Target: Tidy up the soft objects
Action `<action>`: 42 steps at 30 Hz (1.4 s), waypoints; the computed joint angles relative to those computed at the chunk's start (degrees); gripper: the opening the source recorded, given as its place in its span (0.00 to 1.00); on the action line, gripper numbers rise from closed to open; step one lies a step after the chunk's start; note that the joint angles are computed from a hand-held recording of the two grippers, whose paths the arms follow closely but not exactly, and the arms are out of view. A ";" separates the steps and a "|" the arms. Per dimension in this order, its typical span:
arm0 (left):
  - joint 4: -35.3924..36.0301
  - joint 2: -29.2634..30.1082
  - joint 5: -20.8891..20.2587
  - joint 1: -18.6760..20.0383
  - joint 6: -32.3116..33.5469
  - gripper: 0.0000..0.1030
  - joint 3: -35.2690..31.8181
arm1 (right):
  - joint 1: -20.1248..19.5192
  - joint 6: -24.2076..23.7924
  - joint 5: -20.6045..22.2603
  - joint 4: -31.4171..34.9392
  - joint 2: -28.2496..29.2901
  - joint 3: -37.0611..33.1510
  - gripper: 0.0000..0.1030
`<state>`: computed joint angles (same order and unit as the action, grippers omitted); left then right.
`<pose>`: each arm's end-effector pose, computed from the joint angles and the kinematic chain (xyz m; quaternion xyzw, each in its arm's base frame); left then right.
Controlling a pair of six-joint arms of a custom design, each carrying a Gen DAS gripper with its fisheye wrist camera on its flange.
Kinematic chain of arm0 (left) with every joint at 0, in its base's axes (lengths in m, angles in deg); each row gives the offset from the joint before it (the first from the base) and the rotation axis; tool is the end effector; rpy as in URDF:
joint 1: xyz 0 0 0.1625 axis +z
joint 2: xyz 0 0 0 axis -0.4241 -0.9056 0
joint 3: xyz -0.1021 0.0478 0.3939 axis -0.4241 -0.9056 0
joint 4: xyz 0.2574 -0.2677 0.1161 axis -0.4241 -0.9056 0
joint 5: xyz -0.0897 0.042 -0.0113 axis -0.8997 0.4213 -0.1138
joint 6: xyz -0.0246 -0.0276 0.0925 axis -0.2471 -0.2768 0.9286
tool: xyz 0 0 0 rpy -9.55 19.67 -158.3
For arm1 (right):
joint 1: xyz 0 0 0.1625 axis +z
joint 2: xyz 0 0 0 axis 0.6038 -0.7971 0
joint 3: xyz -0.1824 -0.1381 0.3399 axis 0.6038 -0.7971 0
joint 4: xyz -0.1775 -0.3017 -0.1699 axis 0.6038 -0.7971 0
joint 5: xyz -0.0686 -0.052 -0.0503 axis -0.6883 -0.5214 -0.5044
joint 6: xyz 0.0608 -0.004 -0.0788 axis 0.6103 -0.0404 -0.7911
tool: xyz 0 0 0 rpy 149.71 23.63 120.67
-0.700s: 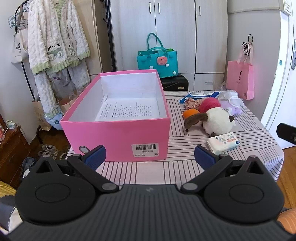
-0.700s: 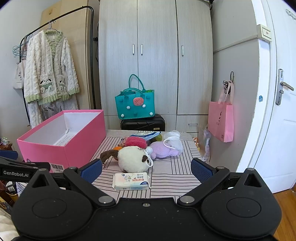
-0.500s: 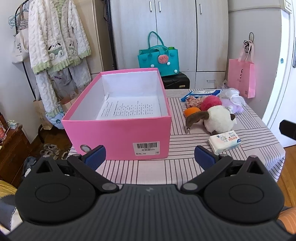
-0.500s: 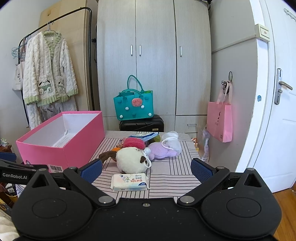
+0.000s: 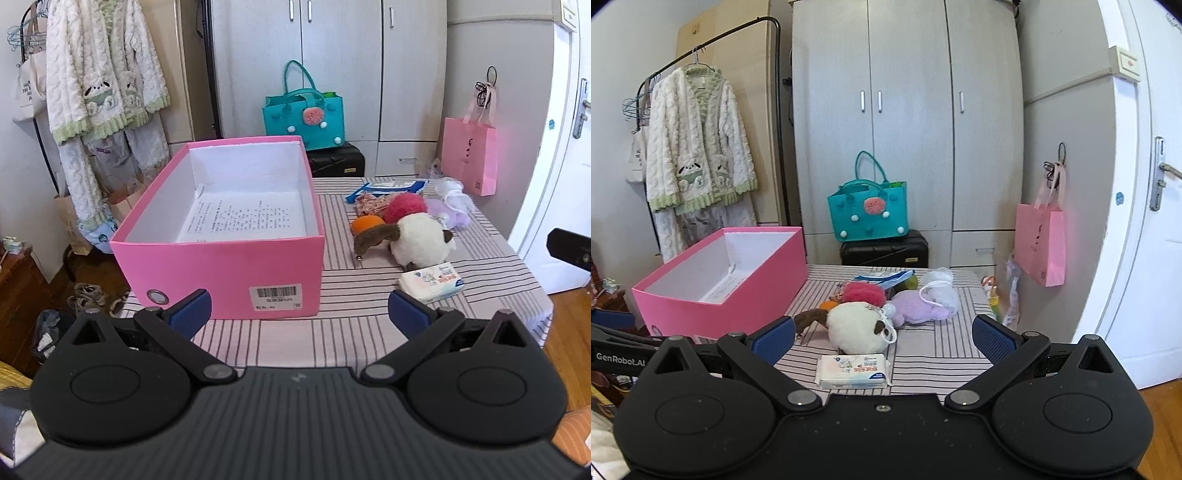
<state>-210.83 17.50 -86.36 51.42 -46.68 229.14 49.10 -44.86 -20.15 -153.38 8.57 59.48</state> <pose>-0.1771 -0.3425 0.0511 0.0417 0.7794 -0.4707 0.4114 0.1142 -0.3872 0.1255 0.3705 -0.8054 0.4219 0.1898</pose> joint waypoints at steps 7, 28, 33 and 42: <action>1.37 -0.06 -0.07 -0.35 -0.11 1.00 -0.48 | 0.01 0.07 0.54 2.38 -1.39 0.15 1.00; -7.92 1.26 -1.97 0.04 7.02 1.00 0.54 | -0.63 -1.41 1.52 1.70 -1.49 0.95 1.00; -18.11 2.18 -4.39 1.02 15.39 1.00 1.00 | -1.65 -2.67 3.19 6.87 -4.50 1.14 1.00; -42.78 8.41 -6.68 2.34 34.84 0.97 1.53 | -4.21 -1.75 5.37 15.05 -7.87 -1.29 1.00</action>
<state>-253.61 25.91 -93.04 53.76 -11.84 230.67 44.90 -46.61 -14.78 -138.33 0.70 58.19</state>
